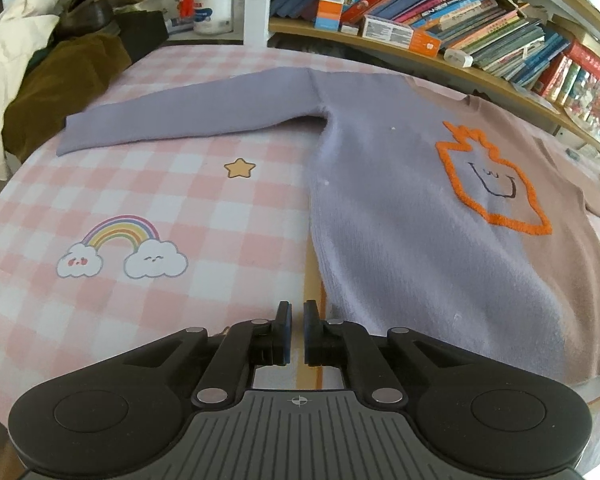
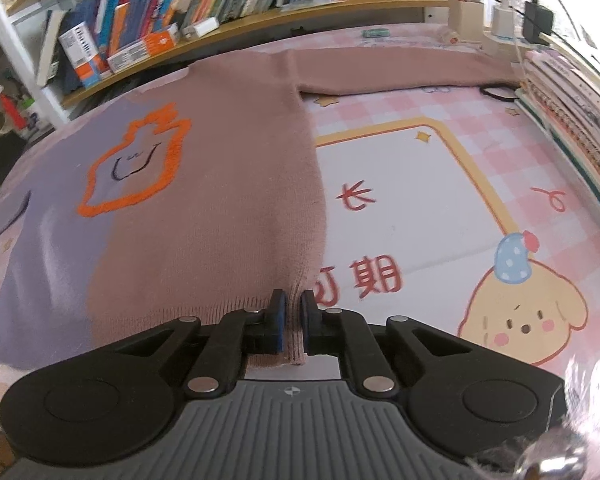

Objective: Fold clothes

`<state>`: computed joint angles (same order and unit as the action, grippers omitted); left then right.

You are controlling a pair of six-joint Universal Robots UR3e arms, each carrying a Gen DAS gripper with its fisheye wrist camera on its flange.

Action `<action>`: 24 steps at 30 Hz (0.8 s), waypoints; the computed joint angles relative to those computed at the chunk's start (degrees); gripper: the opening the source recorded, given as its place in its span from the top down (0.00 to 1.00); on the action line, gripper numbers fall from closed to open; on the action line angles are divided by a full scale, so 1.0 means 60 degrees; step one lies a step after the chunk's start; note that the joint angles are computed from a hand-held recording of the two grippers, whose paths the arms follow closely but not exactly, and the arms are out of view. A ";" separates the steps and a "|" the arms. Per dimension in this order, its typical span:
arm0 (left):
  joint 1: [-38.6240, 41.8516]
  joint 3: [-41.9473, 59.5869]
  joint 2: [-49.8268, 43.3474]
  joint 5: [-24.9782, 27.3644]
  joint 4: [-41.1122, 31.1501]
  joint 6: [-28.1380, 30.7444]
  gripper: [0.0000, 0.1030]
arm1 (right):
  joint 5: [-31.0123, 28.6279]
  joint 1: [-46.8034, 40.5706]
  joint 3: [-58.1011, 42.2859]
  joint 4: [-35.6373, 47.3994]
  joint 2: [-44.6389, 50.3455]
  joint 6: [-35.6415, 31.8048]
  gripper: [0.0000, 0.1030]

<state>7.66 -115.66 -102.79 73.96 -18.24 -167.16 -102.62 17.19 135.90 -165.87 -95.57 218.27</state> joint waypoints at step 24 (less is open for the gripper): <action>-0.0309 -0.0477 0.0406 -0.0302 -0.0100 0.0184 0.80 | -0.0824 0.0565 -0.0132 0.0977 -0.0708 0.0314 0.52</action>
